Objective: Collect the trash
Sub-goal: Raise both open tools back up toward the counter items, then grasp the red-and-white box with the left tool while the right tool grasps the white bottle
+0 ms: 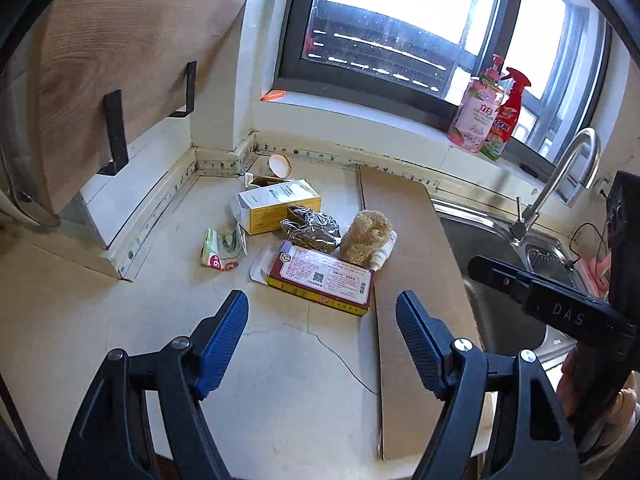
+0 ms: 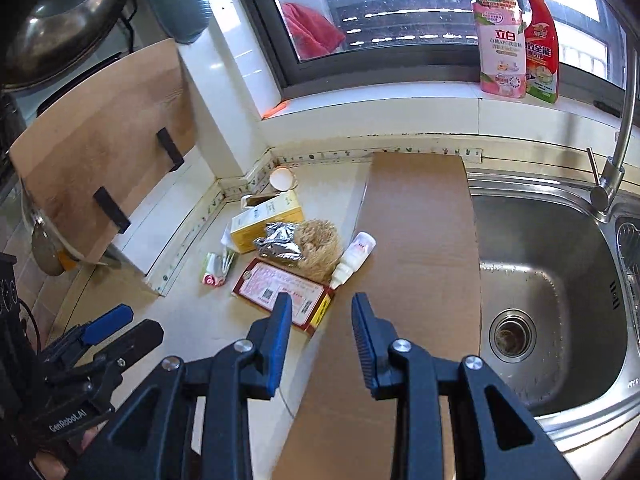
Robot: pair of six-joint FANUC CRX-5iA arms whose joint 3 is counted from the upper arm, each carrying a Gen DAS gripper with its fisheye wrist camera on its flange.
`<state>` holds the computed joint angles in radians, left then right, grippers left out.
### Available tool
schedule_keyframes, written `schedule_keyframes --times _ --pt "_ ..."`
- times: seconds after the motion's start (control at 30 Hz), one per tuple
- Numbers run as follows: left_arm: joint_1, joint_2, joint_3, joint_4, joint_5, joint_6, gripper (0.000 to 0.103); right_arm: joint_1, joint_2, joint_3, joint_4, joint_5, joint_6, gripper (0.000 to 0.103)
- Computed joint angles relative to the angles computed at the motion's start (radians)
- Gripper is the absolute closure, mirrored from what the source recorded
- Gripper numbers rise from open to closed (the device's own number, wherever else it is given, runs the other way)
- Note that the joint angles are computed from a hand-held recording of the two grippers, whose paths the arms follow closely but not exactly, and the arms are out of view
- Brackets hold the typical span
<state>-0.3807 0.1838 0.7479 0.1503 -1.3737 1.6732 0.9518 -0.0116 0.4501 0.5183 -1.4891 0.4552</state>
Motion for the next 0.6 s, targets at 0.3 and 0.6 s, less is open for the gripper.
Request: schedule_keyframes --times 0.3,0.6 --pt "-0.048 0.293 0.312 -0.115 -0.167 0.094 0.049 -0.192 0.059 0.012 -0.178 0.079 0.063 0.072" --pt "-0.058 0.411 0.415 -0.116 -0.185 0.241 0.049 -0.266 0.054 -0.048 -0.291 0.156 0.075 0.072"
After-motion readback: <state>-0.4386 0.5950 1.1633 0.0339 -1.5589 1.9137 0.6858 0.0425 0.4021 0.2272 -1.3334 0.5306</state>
